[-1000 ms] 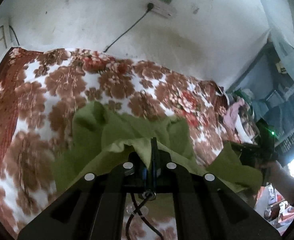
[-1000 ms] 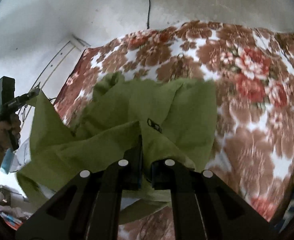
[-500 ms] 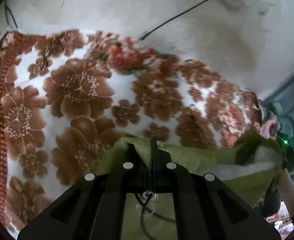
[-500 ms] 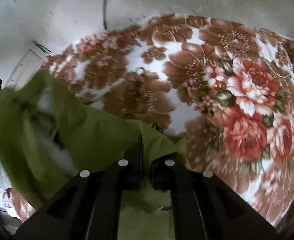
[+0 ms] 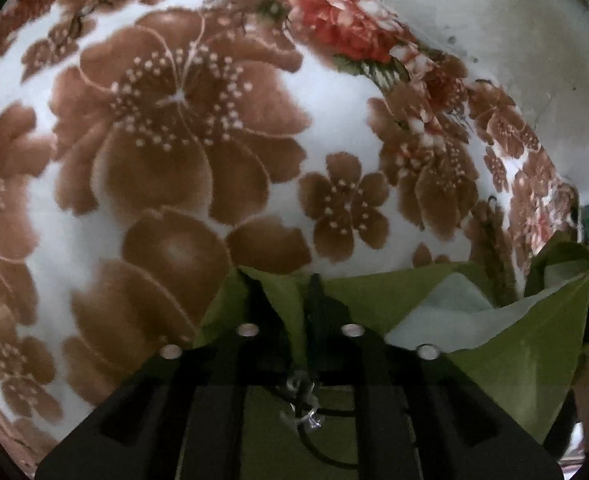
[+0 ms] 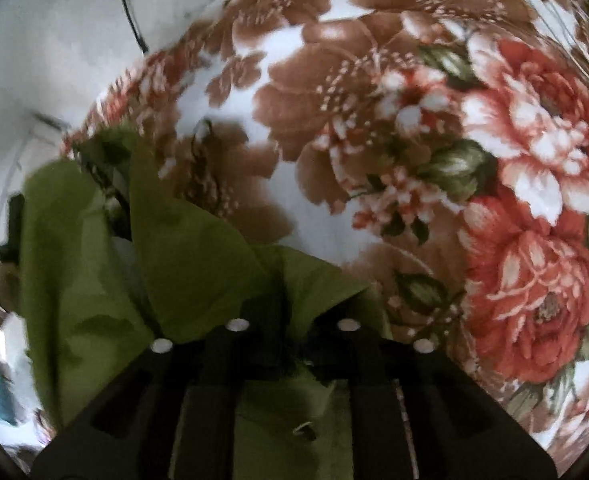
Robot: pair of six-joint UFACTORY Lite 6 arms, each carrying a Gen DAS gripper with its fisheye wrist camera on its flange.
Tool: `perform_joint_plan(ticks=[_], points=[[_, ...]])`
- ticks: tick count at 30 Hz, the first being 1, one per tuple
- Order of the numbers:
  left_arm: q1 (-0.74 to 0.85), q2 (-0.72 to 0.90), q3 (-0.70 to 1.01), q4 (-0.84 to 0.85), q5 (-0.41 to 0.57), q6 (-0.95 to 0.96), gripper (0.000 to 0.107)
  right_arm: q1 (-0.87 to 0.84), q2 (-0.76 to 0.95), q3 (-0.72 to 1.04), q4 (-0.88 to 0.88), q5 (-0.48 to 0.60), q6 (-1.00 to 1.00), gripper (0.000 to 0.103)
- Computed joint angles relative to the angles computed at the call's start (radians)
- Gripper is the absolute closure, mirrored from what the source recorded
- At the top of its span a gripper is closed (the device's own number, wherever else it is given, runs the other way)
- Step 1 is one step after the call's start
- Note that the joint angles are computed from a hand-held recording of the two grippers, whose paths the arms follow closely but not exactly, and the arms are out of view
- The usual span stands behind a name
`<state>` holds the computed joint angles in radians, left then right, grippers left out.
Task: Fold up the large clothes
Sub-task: 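Lift the hem with both grippers and fold it over the jacket, then release the hem and press the folded jacket flat with both grippers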
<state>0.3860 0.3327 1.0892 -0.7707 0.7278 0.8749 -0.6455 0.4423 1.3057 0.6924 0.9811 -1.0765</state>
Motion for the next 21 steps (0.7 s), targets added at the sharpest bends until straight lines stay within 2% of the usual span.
perform_joint_plan(ticks=[1, 2, 3, 4, 5, 6, 11, 14, 16, 17, 19, 21], points=[[0.006, -0.010, -0.003, -0.020, 0.010, 0.016, 0.077, -0.019, -0.001, 0.012, 0.012, 0.031, 0.012, 0.050], [0.010, -0.017, 0.006, -0.028, 0.032, 0.032, 0.056, -0.041, -0.004, 0.024, 0.032, 0.073, 0.018, 0.021], [0.012, -0.050, 0.005, -0.035, 0.058, 0.035, 0.040, -0.055, -0.019, 0.026, 0.050, 0.097, 0.018, 0.004], [0.011, -0.084, -0.006, -0.044, 0.069, 0.039, 0.035, -0.080, -0.064, 0.015, 0.081, 0.108, -0.002, 0.005], [-0.001, -0.136, -0.020, -0.030, 0.058, 0.019, 0.024, -0.097, -0.089, 0.018, 0.098, 0.122, -0.022, 0.005], [-0.010, -0.173, -0.025, -0.021, 0.049, 0.006, 0.018, -0.109, -0.109, 0.029, 0.108, 0.137, -0.037, 0.005], [-0.027, -0.420, -0.039, 0.037, 0.025, -0.037, 0.011, -0.112, -0.279, -0.009, 0.115, 0.118, -0.024, 0.005], [-0.075, -0.617, -0.066, 0.150, 0.017, -0.123, 0.010, -0.057, -0.522, -0.161, 0.097, 0.048, -0.008, 0.005], [-0.187, -0.796, -0.136, 0.311, 0.026, -0.259, 0.010, 0.039, -0.697, -0.280, 0.035, -0.010, 0.038, 0.005], [-0.251, -0.859, -0.166, 0.393, 0.030, -0.353, 0.010, 0.117, -0.796, -0.355, -0.029, -0.071, 0.101, 0.005], [-0.459, -1.007, -0.266, 0.560, 0.081, -0.555, 0.010, 0.311, -0.931, -0.471, -0.216, -0.188, 0.310, 0.005], [-0.669, -1.109, -0.366, 0.634, 0.100, -0.735, 0.010, 0.484, -1.028, -0.595, -0.378, -0.269, 0.520, 0.005]])
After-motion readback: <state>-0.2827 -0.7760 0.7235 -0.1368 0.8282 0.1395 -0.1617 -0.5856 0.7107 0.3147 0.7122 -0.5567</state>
